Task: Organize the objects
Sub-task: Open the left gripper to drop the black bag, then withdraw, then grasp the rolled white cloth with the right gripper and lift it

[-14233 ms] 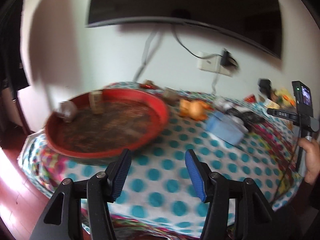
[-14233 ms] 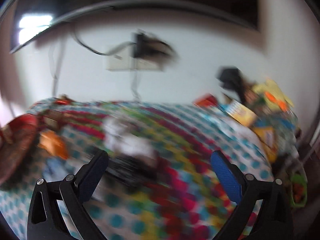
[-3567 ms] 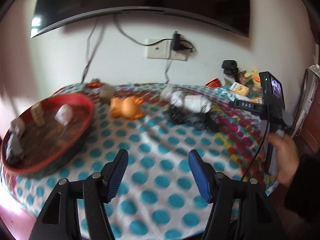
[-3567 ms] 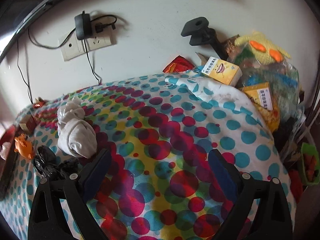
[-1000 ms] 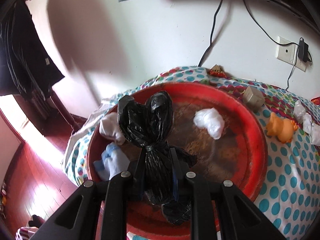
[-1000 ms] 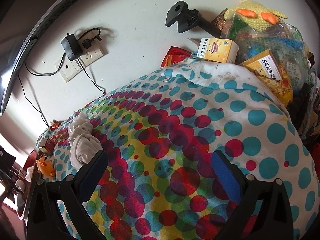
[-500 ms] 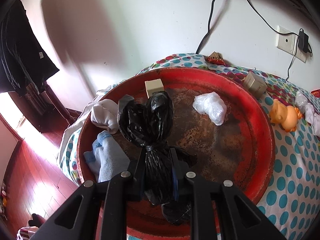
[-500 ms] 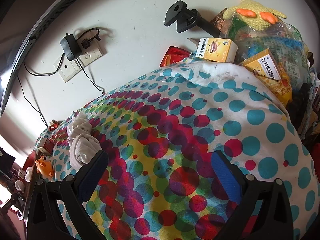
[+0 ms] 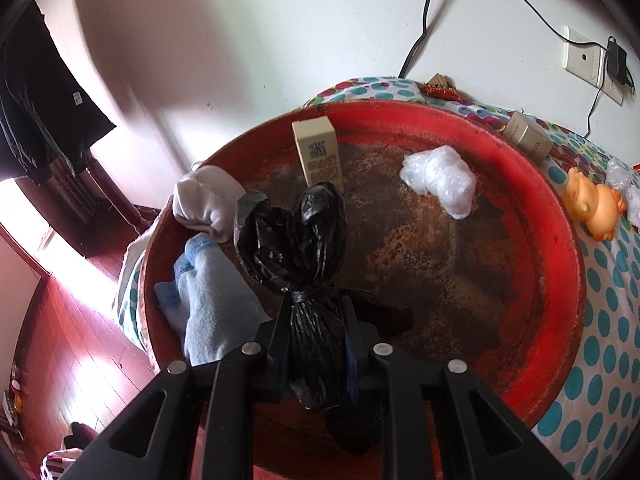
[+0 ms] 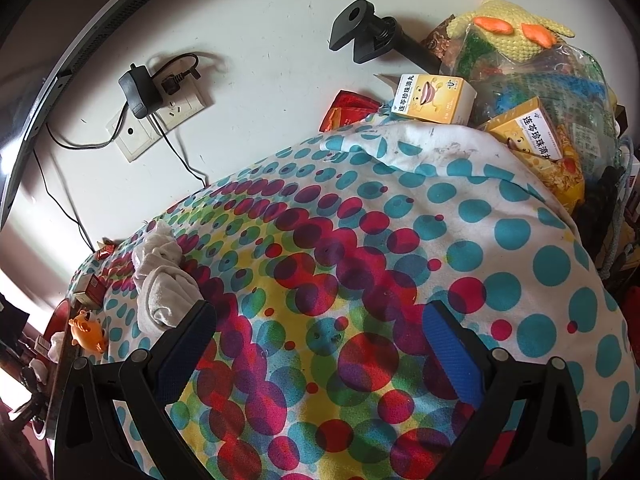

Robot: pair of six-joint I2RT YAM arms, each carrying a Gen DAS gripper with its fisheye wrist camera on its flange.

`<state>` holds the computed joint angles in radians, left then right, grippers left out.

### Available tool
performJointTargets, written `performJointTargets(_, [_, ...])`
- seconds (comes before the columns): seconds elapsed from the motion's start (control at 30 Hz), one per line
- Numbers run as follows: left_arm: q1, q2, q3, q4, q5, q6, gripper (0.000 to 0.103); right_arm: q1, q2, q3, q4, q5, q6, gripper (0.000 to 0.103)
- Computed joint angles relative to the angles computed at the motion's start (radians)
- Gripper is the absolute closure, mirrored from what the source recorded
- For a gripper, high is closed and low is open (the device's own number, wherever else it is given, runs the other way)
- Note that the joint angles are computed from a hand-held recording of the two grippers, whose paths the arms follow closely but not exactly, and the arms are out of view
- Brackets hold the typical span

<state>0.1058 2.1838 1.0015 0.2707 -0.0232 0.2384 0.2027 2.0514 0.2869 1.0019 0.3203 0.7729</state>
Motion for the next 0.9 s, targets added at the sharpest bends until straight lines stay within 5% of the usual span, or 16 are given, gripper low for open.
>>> performJointTargets(0.13, [0.018, 0.010, 0.012, -0.010, 0.016, -0.026, 0.077, -0.003, -0.001, 0.004, -0.006, -0.003, -0.002, 0.000])
performJointTargets(0.3, [0.053, -0.060, -0.042, 0.039, 0.102, -0.022, 0.046, -0.007, -0.001, -0.004, 0.005, -0.008, -0.006, 0.000])
performJointTargets(0.43, [0.084, -0.154, -0.079, 0.033, 0.159, -0.010, 0.042, -0.006, -0.005, -0.005, 0.001, -0.005, -0.003, 0.000])
performJointTargets(0.7, [0.132, -0.603, -0.635, 0.436, 0.377, 0.006, 0.037, -0.003, -0.012, 0.007, -0.031, -0.007, 0.002, 0.000])
performJointTargets(0.9, [0.140, -0.486, -0.906, 0.717, 0.545, -0.004, 0.037, -0.007, -0.024, 0.072, -0.174, -0.040, -0.018, 0.000])
